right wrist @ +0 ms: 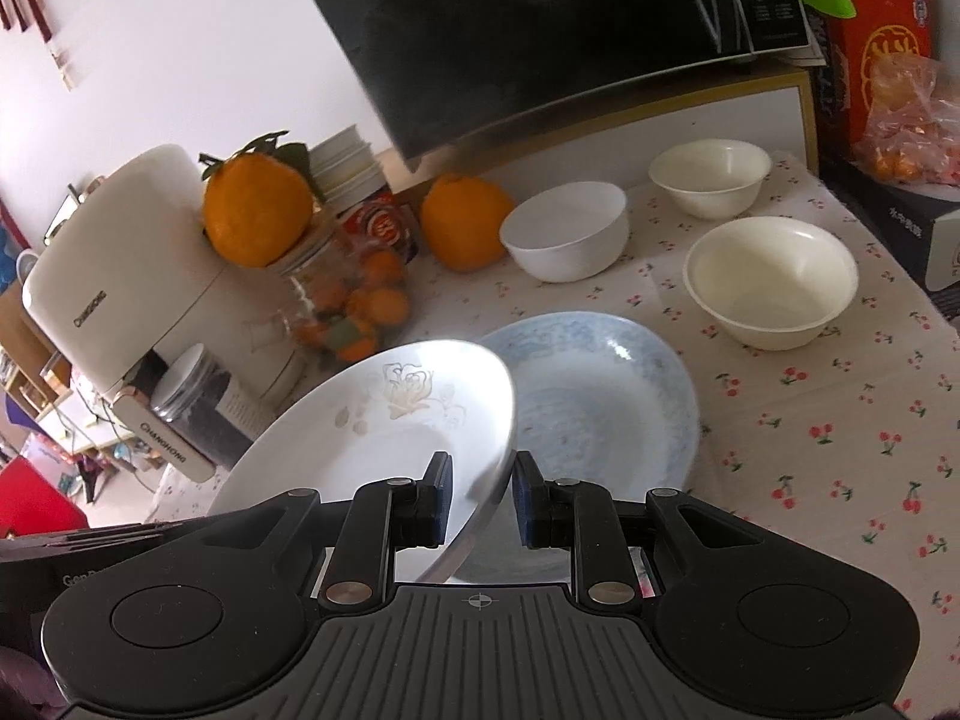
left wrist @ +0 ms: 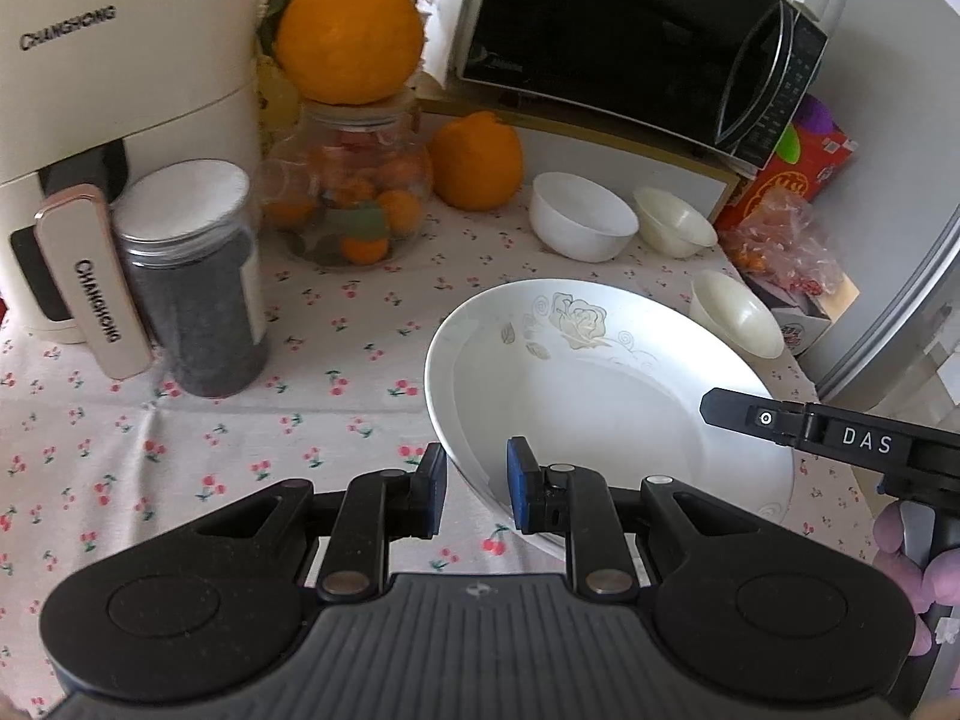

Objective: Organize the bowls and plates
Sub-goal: 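Lift the white rose plate with both tools and carry it over the blue plates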

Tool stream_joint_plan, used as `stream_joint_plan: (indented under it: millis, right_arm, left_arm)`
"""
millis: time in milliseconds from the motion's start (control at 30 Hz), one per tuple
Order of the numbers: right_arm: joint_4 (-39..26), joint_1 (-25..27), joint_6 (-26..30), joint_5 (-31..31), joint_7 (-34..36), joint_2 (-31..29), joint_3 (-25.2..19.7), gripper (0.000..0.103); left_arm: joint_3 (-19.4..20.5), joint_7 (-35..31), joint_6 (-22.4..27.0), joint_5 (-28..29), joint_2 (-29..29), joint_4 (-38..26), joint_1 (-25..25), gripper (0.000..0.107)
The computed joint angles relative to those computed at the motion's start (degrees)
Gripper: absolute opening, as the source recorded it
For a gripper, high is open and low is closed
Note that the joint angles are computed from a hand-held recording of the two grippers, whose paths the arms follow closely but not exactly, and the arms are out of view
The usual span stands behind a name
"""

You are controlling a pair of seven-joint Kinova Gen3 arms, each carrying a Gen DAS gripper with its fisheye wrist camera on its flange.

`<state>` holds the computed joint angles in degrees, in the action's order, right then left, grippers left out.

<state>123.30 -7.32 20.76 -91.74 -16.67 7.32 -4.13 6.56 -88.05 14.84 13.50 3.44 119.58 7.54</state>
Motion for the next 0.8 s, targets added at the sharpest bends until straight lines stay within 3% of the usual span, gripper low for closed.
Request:
stream_joint_plan:
  millis: [567,800]
  right_arm:
    - [-0.54,3.37,-0.46,2.84,-2.61,1.52,0.77,0.022]
    - [-1.27,3.9,-2.0,4.96,-5.63,2.43,-0.02,0.022]
  left_arm:
    - [0.83,4.71,-0.46,-3.95,5.08,-3.99,3.25,0.019]
    - [-1.86,11.47,-0.58,-10.22,6.58,-5.21,7.32,0.019]
